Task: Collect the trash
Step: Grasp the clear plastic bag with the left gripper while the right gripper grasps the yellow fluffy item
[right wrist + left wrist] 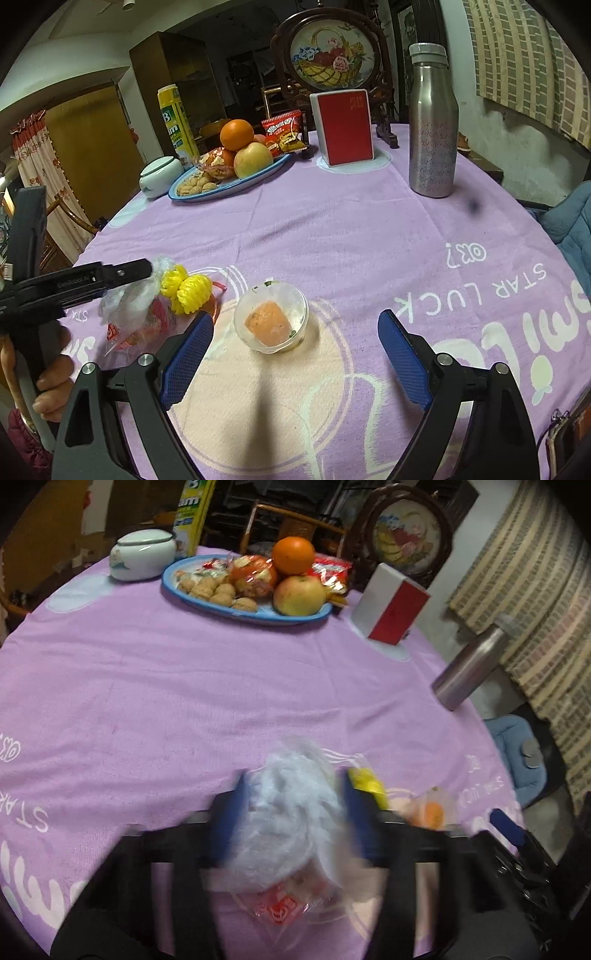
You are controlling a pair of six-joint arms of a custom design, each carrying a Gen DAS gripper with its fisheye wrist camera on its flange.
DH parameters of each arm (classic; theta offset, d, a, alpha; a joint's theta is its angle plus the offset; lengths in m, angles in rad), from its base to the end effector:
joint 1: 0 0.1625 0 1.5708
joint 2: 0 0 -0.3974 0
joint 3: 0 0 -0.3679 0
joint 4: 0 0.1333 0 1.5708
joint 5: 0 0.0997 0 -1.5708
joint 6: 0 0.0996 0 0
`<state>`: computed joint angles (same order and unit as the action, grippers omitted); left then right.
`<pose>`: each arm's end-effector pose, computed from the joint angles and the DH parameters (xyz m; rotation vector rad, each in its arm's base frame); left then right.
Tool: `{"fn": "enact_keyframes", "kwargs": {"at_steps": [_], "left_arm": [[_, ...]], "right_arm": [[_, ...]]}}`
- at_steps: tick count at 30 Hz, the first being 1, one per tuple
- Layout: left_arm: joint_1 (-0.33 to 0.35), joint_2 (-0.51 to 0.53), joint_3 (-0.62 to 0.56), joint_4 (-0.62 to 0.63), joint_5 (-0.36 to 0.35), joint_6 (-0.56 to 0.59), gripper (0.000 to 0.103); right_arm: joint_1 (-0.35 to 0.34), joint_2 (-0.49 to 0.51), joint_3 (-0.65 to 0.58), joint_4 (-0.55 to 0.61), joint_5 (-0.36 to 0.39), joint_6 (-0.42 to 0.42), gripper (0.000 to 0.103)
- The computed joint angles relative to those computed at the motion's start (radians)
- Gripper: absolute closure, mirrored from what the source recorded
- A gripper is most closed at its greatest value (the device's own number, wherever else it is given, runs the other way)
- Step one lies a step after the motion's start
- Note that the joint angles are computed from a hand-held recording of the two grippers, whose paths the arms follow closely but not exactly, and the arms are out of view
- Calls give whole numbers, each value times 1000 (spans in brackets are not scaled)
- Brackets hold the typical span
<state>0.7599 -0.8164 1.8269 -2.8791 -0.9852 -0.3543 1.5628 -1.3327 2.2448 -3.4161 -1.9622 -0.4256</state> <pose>-0.2960 -0.5411 0.0903 0.4930 2.6624 -0.7875 0.0917 -0.4530 0.2831 0.2595 -2.3651 1.0636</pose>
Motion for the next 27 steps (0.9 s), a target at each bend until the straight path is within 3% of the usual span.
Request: {"fn": "enact_keyframes", "kwargs": {"at_steps": [5, 10, 15, 19, 27], "left_arm": [[-43, -81, 123, -186, 48, 28, 68], [-54, -157, 216, -233, 61, -19, 68], [-79, -199, 283, -138, 181, -111, 68], [-68, -217, 298, -79, 194, -165, 68], [-43, -214, 267, 44, 193, -231, 68]], "right_arm": [[-3, -7, 7, -9, 20, -6, 15], [-10, -13, 9, 1, 44, -9, 15], [-5, -6, 13, 21, 63, -39, 15], [8, 11, 14, 41, 77, -72, 17], [96, 118, -121, 203, 39, -26, 29]]}}
